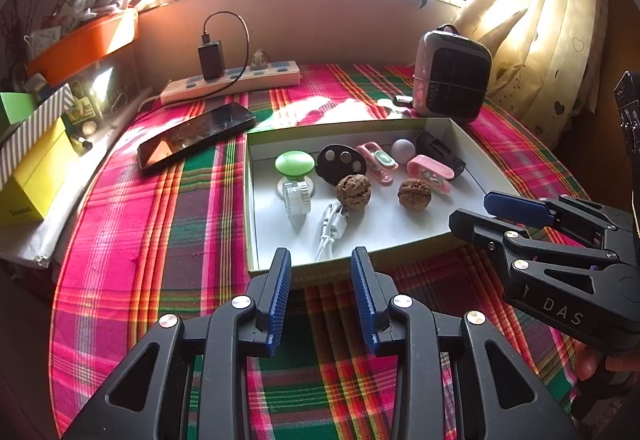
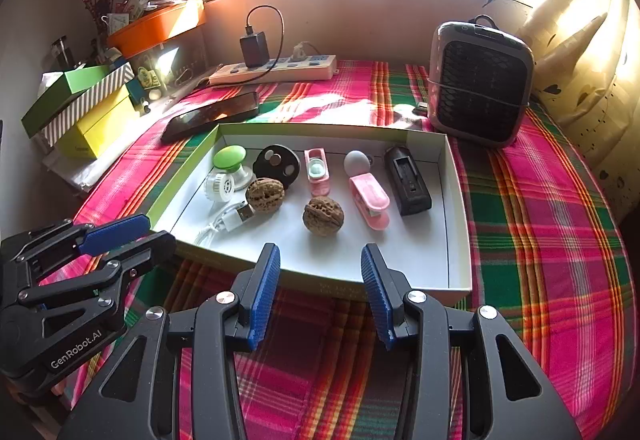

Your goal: Organize objects

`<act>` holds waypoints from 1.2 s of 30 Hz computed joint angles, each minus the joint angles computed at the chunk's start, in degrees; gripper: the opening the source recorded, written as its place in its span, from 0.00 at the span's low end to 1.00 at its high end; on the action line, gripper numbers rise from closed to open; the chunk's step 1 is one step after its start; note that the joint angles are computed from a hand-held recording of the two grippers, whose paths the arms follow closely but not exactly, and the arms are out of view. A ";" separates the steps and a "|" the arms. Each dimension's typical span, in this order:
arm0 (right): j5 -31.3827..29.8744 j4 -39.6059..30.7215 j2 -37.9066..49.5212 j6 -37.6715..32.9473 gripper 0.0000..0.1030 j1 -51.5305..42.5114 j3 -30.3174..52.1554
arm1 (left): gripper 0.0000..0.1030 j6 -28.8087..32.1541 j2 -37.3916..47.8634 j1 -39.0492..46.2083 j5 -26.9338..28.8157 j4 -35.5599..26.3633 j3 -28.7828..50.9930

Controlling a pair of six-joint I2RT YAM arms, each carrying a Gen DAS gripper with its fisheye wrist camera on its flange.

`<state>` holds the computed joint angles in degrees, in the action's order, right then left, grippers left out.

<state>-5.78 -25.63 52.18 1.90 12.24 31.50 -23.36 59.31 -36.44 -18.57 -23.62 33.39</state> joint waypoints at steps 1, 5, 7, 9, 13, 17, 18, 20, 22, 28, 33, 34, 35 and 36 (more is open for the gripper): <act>0.13 -0.46 -0.99 0.12 0.42 0.10 -0.55 | 0.29 -0.73 -0.37 -0.47 0.16 -0.15 -0.46; 2.20 -2.60 -4.11 0.68 0.43 0.93 -2.28 | 0.29 -4.08 -0.39 -3.28 -1.58 -1.79 -1.73; 2.89 -3.36 -5.47 0.67 0.46 1.10 -3.18 | 0.29 -5.52 -0.44 -4.31 -2.06 -2.27 -2.45; 2.50 -3.95 -6.14 0.77 0.50 0.59 -3.78 | 0.29 -7.02 -0.34 -5.42 -2.81 -2.59 -3.10; 2.89 -4.85 -7.17 1.11 0.50 0.57 -4.82 | 0.29 -9.25 -0.57 -6.75 -3.89 -2.92 -4.32; 3.78 -5.60 -7.84 1.45 0.50 0.33 -5.89 | 0.30 -10.59 -0.60 -6.40 -3.55 -3.06 -4.87; 3.74 -5.77 -7.90 1.33 0.51 0.05 -6.18 | 0.31 -10.73 -0.35 -6.69 -3.85 -2.99 -4.97; 3.91 -6.17 -8.07 1.22 0.51 -0.52 -6.79 | 0.31 -10.90 0.19 -6.72 -3.63 -2.59 -5.29; 3.92 -6.54 -7.91 1.11 0.51 -1.20 -7.12 | 0.31 -11.29 0.54 -6.87 -3.46 -1.92 -5.71; 4.57 -7.76 -9.55 0.64 0.58 -2.21 -7.60 | 0.34 -12.17 1.98 -8.02 -4.68 -1.80 -5.11; 7.00 -8.57 -10.54 0.29 0.60 -0.91 -7.97 | 0.43 -13.51 2.43 -9.26 -5.68 -0.72 -5.41; 7.34 -8.52 -10.63 0.27 0.64 -0.95 -8.10 | 0.44 -13.79 2.97 -9.88 -6.43 -0.68 -5.25; 7.14 -8.45 -10.83 0.26 0.66 -1.39 -8.31 | 0.45 -13.97 3.81 -10.46 -7.19 -0.94 -4.81; 6.82 -8.28 -10.83 0.02 0.68 -1.89 -8.41 | 0.45 -14.23 4.32 -10.83 -7.71 -1.23 -4.46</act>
<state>1.04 -33.91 41.35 1.92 10.34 23.09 -37.59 63.63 -47.27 -26.28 -24.85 28.93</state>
